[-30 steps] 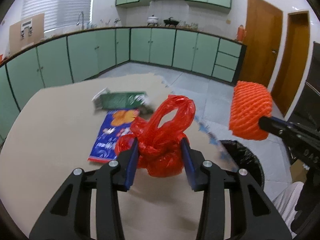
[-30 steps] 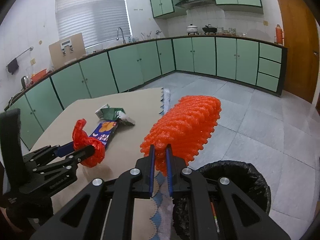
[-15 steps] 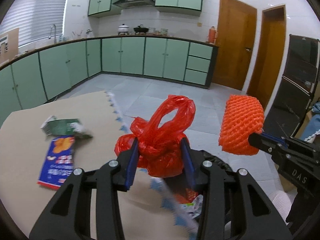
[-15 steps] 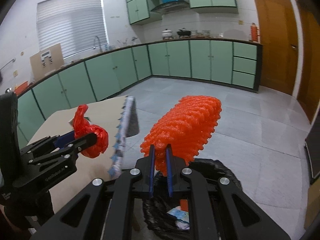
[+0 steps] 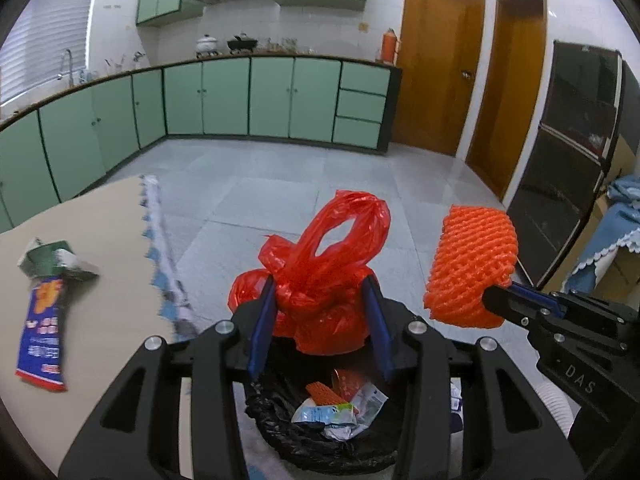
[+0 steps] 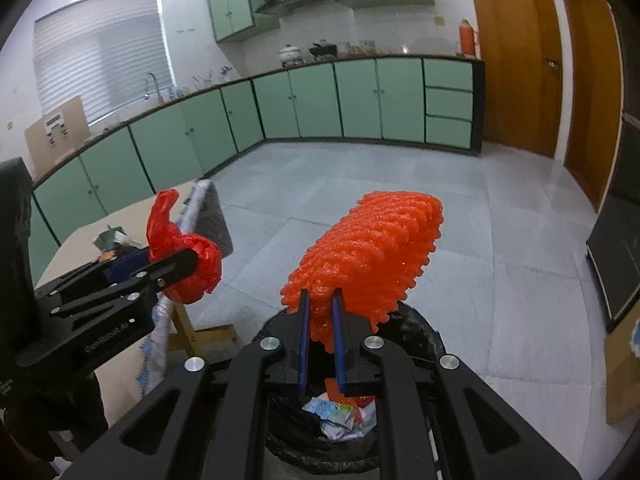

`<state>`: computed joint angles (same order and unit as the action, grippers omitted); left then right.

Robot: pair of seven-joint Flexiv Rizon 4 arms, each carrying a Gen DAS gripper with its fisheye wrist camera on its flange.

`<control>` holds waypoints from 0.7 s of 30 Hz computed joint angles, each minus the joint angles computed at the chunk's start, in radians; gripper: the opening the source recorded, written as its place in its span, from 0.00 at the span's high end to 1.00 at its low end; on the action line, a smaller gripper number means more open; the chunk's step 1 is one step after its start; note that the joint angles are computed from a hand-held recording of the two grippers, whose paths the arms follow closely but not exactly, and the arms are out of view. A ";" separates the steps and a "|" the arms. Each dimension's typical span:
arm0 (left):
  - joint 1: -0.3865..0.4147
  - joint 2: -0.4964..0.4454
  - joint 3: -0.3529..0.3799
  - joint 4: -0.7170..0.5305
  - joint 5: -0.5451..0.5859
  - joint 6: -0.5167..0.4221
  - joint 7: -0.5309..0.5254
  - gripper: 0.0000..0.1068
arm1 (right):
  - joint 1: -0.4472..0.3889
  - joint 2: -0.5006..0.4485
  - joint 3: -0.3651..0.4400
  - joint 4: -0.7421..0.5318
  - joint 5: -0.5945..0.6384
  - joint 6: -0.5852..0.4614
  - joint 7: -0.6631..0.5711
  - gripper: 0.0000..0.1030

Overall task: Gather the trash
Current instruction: 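Carry the red bag and orange net over the bin and release both grippers, then return both grippers from the bin to the table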

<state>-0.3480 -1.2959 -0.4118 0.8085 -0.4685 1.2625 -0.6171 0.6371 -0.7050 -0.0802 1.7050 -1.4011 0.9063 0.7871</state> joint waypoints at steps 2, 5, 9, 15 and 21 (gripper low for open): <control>-0.026 -0.034 0.044 -0.071 0.009 -0.053 -0.032 0.58 | -0.013 -0.009 0.006 0.005 0.019 0.016 -0.007 0.90; -0.049 -0.075 0.077 -0.158 0.017 -0.111 -0.062 0.53 | -0.024 -0.019 0.003 0.010 0.035 0.048 -0.009 0.87; -0.049 -0.080 0.069 -0.167 0.015 -0.127 -0.053 0.41 | -0.026 -0.023 -0.002 0.021 0.068 0.067 -0.019 0.81; -0.054 -0.095 0.087 -0.211 0.005 -0.180 -0.086 0.36 | -0.017 -0.017 -0.014 0.038 0.082 0.070 -0.006 0.72; -0.027 -0.056 0.055 -0.131 -0.005 -0.107 -0.059 0.35 | -0.002 -0.010 -0.017 0.035 0.072 0.047 0.000 0.63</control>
